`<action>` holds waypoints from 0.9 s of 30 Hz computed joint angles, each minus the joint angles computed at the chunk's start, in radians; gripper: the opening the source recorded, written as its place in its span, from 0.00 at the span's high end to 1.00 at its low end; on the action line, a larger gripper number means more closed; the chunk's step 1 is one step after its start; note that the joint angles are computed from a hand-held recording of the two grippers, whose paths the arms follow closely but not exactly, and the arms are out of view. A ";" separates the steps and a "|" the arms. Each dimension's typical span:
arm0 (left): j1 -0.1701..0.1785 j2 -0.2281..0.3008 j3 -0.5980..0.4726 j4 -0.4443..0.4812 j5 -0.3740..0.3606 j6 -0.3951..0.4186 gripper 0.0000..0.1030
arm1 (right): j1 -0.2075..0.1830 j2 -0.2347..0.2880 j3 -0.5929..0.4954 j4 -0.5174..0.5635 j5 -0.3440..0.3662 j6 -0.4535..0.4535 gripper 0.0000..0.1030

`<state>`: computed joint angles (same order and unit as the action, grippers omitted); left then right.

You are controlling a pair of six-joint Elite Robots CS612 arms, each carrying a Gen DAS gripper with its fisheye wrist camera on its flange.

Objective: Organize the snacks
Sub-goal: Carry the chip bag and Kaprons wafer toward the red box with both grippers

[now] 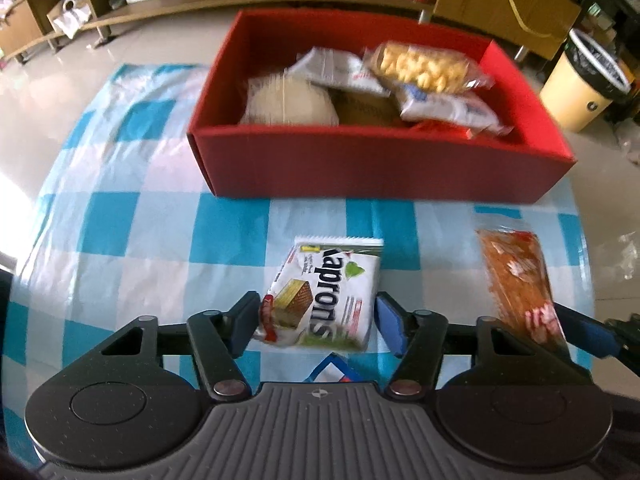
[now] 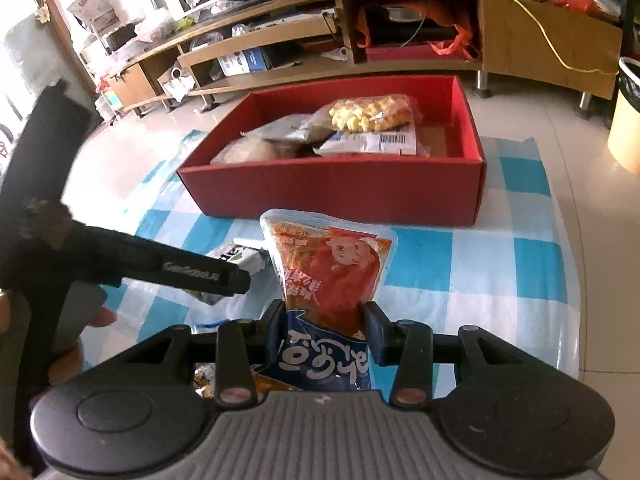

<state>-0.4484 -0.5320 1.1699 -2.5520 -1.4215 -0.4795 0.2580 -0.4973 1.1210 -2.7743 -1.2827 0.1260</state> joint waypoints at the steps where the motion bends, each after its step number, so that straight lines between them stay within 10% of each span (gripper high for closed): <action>1: -0.001 -0.009 0.014 -0.019 0.001 0.001 0.36 | 0.000 -0.001 0.000 -0.008 -0.001 0.003 0.62; 20: 0.002 -0.002 0.011 0.004 -0.026 0.028 0.36 | -0.005 0.003 -0.009 -0.028 0.020 0.018 0.62; 27: 0.006 0.027 -0.030 0.065 -0.011 0.012 0.21 | -0.007 0.003 -0.007 -0.007 0.020 0.026 0.62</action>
